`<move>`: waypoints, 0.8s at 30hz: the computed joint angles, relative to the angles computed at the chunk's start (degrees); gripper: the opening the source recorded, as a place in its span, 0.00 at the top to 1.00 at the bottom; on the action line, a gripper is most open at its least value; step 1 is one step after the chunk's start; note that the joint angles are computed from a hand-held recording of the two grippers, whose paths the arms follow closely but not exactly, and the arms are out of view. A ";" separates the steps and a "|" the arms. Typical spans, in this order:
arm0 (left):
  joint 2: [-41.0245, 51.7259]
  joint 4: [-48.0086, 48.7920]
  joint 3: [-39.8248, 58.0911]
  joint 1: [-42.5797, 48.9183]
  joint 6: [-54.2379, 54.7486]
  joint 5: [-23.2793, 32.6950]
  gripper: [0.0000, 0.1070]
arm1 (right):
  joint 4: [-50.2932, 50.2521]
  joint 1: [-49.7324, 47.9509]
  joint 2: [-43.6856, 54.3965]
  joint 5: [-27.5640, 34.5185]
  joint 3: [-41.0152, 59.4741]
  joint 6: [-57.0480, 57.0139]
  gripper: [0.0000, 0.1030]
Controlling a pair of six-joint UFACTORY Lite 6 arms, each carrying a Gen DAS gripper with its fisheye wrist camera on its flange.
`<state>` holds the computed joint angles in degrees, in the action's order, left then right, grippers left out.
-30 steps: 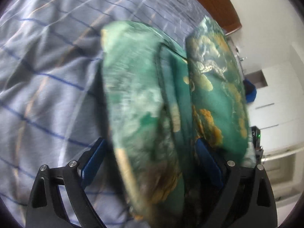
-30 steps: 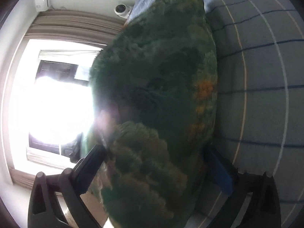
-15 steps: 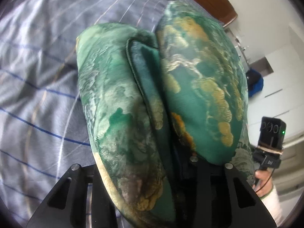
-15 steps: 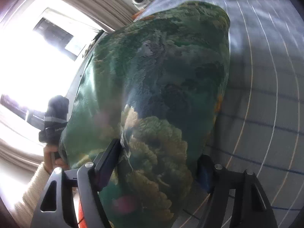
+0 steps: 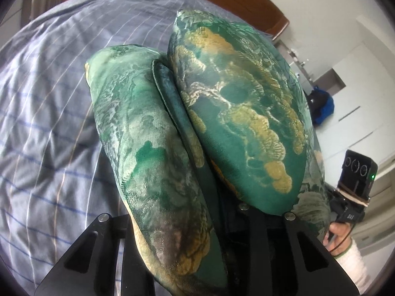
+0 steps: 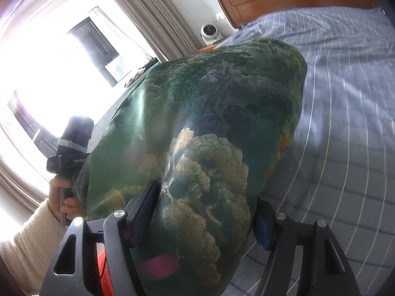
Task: Fold large clothes
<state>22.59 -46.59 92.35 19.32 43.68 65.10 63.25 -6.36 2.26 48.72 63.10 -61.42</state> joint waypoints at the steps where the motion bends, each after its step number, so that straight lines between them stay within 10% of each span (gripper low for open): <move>1: 0.59 0.08 1.88 -0.63 -0.92 0.25 0.73 | 0.44 -0.74 -0.19 0.69 0.19 -0.60 0.34; 10: 10.32 1.41 18.09 -9.24 -7.31 -2.73 0.72 | 4.24 -10.06 10.13 7.31 11.85 -4.31 0.34; 13: 15.69 7.70 18.83 -14.55 -12.23 -8.96 0.45 | 2.29 -14.65 16.33 8.56 15.45 -1.56 0.12; 24: -16.37 1.12 -25.23 -13.92 4.58 -35.62 0.12 | -7.96 -28.40 -0.12 -5.80 -5.88 -10.34 0.00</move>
